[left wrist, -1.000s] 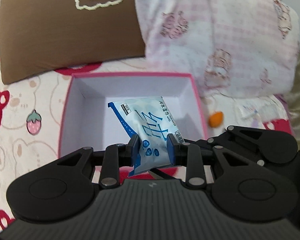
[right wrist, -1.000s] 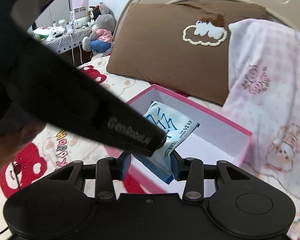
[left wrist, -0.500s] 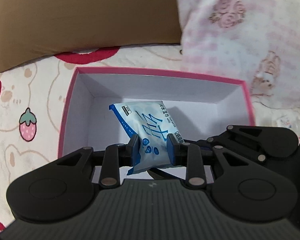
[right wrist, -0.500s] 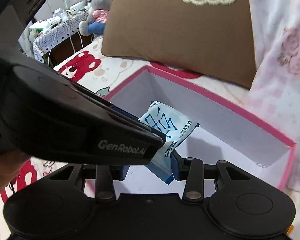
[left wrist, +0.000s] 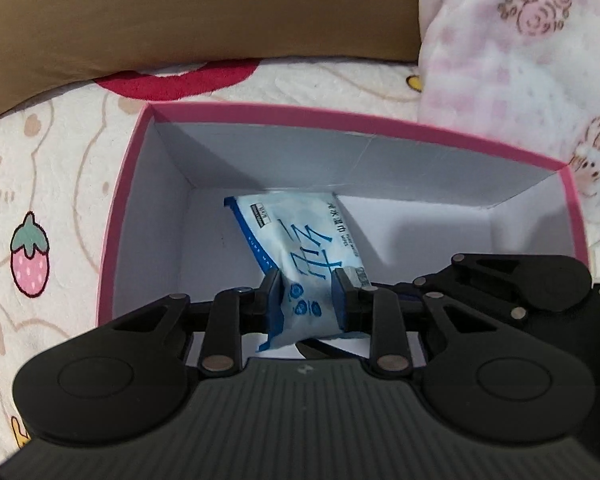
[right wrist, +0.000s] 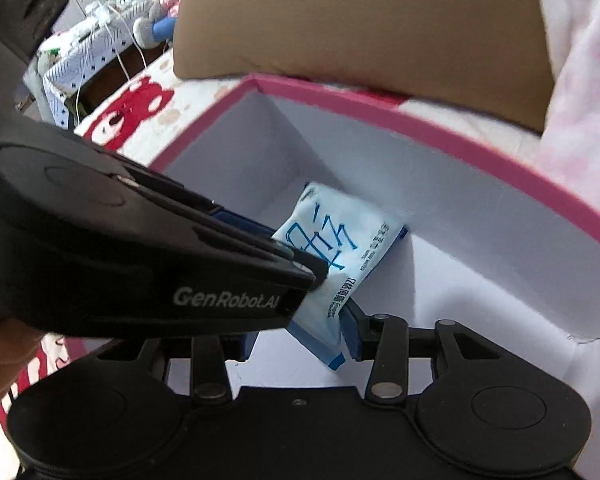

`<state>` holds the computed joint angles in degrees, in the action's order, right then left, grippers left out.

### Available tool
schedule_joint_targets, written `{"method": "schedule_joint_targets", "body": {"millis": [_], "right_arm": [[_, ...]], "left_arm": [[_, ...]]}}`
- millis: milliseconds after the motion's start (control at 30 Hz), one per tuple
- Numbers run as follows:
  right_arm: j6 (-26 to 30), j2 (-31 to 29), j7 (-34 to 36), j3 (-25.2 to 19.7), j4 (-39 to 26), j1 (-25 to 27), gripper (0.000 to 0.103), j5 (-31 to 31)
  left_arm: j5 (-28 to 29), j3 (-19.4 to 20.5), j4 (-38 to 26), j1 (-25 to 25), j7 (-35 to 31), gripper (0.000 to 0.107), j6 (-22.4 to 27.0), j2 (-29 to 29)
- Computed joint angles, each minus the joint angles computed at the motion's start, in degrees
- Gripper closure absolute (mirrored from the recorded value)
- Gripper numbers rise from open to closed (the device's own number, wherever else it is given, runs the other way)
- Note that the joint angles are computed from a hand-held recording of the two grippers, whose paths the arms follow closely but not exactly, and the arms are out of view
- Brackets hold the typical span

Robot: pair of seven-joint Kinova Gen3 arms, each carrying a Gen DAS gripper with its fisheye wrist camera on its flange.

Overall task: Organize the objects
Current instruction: 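Lower the pack into the pink box and open the left tool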

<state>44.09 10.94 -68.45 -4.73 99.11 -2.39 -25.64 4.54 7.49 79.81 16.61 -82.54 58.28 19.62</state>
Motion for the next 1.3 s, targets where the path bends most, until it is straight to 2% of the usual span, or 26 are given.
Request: {"method": "schedule_joint_targets", "body": {"millis": [133,233,300,367,467,667,800,933,1133,1300], "right_arm": [[3.4,2.83,1.78,-0.42,-1.81,1.89,0.053,-3.37],[6.16,4.83,1.93,-0.44,-3.22,3.84,0.048,-6.43],[5.9,5.09,1.64,-0.45,-2.94,4.32,0.049,-7.39],[6.03,5.39,1.45,-0.65,-2.99,4.68,0.054,-8.27],[4.78,5.29,0.03,-0.61,-2.79,3.8,0.059,-7.54],[4.5,6.03,-3.19,-0.55,-3.81,3.01,0.058,-5.72],[5.01,2.94,-6.46,0.5,-3.67,0.51,0.054,1.02],[4.6,-0.51,-8.34,1.12,-3.22,-0.93,0.052,5.84],[5.46,-5.52,-4.0,1.85,-1.67,0.28,0.052,4.41],[6.63,-9.46,-3.52,3.09,-0.53,-0.06,0.051,4.97]], "left_arm": [[-0.67,-0.14,0.76,0.24,-0.34,0.085,-0.1,0.32],[-1.37,-0.69,1.43,0.55,1.16,0.09,-0.58,0.69],[0.0,-0.42,2.18,-0.38,0.97,0.09,-1.74,0.84],[0.16,-0.47,2.47,-0.44,1.43,0.09,-2.51,0.96],[-1.2,-0.8,3.17,0.46,2.68,0.09,-4.48,0.68],[-1.29,-0.93,3.46,0.39,5.29,0.09,-5.81,0.84],[-2.61,-1.37,4.15,0.84,7.11,0.087,-6.25,-0.47],[-2.67,-0.53,5.09,0.39,5.54,0.084,-6.76,-2.85],[-3.66,0.46,4.88,1.32,3.38,0.074,-4.14,-6.24],[-3.61,0.73,2.26,1.85,3.76,0.069,0.59,-8.73]]}}
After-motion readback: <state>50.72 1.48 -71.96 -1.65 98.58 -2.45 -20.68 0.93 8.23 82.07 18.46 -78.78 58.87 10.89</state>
